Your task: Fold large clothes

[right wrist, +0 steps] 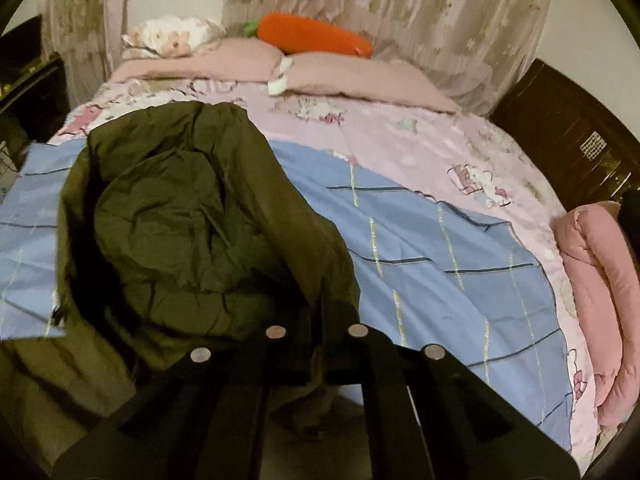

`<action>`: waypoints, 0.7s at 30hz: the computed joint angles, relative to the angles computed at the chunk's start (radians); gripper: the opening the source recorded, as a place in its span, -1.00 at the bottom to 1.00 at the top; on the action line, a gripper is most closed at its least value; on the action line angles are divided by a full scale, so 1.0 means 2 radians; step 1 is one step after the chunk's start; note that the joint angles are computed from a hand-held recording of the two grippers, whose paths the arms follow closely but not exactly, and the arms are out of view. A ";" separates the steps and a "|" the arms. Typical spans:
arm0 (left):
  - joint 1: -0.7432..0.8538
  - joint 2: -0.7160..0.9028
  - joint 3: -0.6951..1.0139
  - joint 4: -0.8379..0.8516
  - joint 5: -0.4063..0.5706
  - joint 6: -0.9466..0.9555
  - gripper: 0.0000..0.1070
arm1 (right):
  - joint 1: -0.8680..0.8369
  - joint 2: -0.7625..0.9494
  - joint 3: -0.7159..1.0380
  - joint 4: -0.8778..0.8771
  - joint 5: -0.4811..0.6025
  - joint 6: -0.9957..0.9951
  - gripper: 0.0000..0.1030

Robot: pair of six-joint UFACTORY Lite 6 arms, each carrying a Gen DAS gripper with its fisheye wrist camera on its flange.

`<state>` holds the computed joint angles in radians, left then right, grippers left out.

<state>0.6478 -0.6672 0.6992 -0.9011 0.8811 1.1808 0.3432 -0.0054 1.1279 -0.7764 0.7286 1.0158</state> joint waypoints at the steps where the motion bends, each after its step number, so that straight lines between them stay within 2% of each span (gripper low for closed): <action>1: 0.001 -0.005 -0.001 0.000 0.003 0.001 0.88 | 0.010 -0.022 -0.017 -0.007 0.004 0.010 -0.96; 7: -0.021 -0.008 -0.005 0.009 0.000 -0.020 0.88 | 0.089 -0.168 -0.118 -0.042 0.058 0.078 -0.95; 10: -0.026 0.000 -0.009 -0.007 0.007 -0.006 0.88 | 0.126 -0.225 -0.164 -0.064 0.082 0.113 -0.96; 12: -0.035 0.008 -0.015 -0.028 0.015 0.027 0.88 | 0.129 -0.255 -0.190 -0.060 0.079 0.119 -0.96; 14: -0.069 0.039 -0.009 -0.031 0.000 0.043 0.88 | 0.126 -0.274 -0.207 -0.061 0.073 0.120 -0.96; 15: -0.111 0.073 0.015 -0.003 -0.025 0.020 0.88 | 0.119 -0.282 -0.214 -0.058 0.067 0.114 -0.96; 17: -0.149 0.120 0.051 0.003 -0.047 0.016 0.88 | 0.124 -0.302 -0.232 -0.063 0.066 0.121 -0.96; 19: -0.185 0.187 0.101 -0.011 -0.075 0.010 0.88 | 0.131 -0.315 -0.241 -0.063 0.067 0.124 -0.96; 21: -0.219 0.264 0.167 0.007 -0.103 -0.035 0.88 | 0.130 -0.325 -0.246 -0.056 0.061 0.117 -0.96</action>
<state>0.2105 -0.1384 1.0335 -0.8877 0.6748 1.1115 0.6040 -0.6549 0.6359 -0.8885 0.8515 1.2504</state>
